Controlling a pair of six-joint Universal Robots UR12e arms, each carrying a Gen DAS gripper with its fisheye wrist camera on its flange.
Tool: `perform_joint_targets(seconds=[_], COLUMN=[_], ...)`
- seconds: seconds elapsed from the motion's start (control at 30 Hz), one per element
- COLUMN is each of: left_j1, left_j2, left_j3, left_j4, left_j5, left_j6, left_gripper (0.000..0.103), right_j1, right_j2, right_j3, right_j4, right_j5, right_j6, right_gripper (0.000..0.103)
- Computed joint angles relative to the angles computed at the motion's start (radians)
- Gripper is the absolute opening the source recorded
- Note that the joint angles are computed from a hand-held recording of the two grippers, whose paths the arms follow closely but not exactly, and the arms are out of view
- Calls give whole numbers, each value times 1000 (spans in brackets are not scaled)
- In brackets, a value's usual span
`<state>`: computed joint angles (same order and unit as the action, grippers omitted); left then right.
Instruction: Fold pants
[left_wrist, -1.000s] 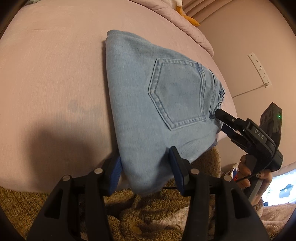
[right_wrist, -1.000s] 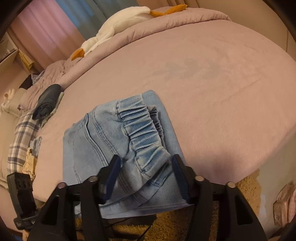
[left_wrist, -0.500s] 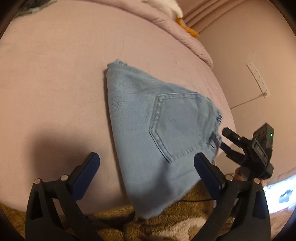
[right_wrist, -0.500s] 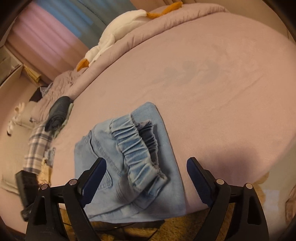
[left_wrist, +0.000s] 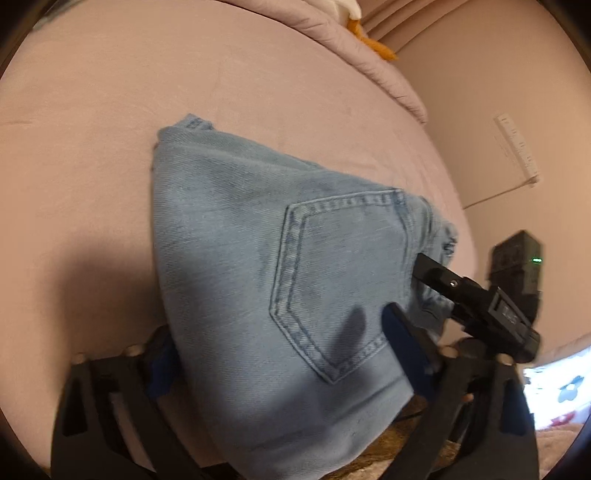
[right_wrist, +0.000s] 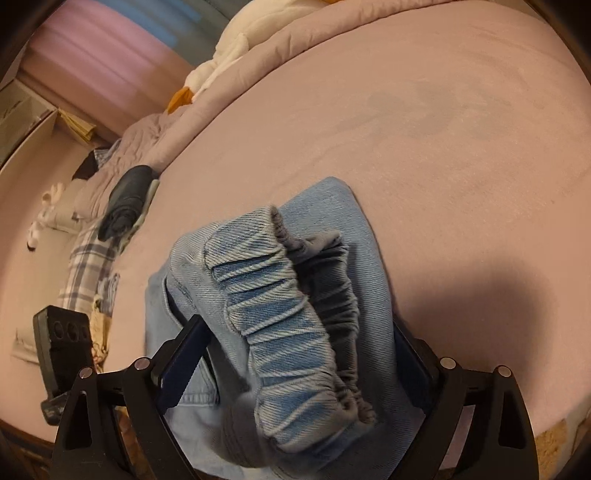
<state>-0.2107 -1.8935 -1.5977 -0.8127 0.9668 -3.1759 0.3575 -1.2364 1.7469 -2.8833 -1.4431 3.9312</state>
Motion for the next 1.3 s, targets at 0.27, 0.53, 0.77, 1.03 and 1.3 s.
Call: perform_joint_targets(seconds=[0.27, 0.53, 0.77, 1.03, 1.3], left_j1=[-7, 28, 52, 65, 69], left_j2=[33, 101, 159, 175, 174], left_j3=[-32, -80, -125, -143, -141], left_j4=[60, 101, 159, 204, 219], left_j5=[63, 50, 99, 129, 133], left_j6=[-64, -83, -87, -104, -108], left_gripper=[35, 32, 32, 33, 33], right_j1=[53, 126, 145, 162, 159], right_j2=[-12, -12, 10, 27, 36], right_j3=[-32, -82, -125, -160, -178], right_j4=[66, 93, 79, 76, 91], right_j5=[-127, -266, -262, -278, -271], right_j6=[14, -75, -125, -161, -156], right_gripper=[56, 54, 54, 54, 54])
